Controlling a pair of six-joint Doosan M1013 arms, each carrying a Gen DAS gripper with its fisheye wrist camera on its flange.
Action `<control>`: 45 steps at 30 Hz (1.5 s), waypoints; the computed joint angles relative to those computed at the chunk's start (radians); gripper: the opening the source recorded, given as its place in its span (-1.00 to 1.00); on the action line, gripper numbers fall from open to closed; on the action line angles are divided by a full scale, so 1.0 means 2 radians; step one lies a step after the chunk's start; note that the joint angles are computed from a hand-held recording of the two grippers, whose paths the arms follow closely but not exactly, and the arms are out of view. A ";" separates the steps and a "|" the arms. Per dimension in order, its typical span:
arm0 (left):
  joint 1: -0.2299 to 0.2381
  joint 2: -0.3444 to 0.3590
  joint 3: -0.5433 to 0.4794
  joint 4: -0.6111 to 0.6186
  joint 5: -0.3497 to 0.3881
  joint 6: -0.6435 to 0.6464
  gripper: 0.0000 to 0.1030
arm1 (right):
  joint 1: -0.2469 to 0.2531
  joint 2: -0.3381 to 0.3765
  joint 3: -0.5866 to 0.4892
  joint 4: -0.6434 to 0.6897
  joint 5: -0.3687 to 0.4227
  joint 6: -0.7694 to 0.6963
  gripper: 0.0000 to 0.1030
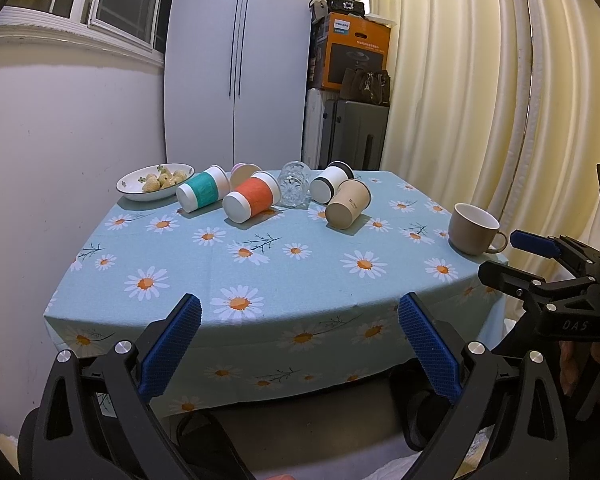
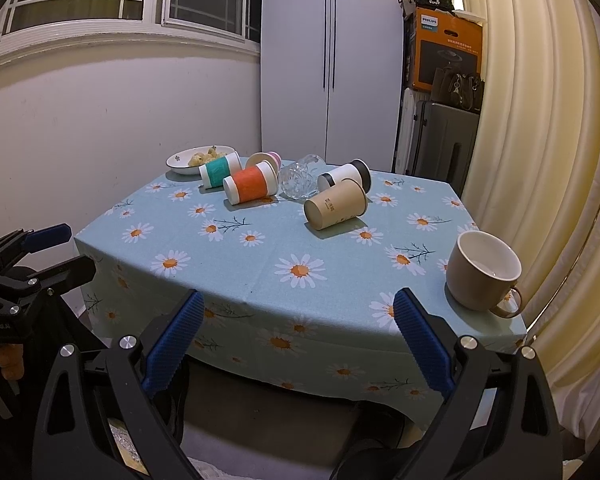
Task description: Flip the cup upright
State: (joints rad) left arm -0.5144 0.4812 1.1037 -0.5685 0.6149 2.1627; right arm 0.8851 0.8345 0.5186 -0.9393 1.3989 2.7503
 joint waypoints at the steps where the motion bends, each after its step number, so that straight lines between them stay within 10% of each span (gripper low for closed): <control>1: 0.000 0.000 0.000 0.000 0.000 0.000 0.87 | 0.000 0.000 -0.001 0.000 0.000 -0.001 0.83; 45: 0.002 0.000 -0.002 -0.030 0.027 0.009 0.87 | -0.013 -0.010 0.014 0.058 -0.025 0.013 0.83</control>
State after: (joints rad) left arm -0.5097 0.4822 1.0991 -0.6287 0.6686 2.1814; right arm 0.8597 0.8143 0.5464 -0.8231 1.3498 2.7756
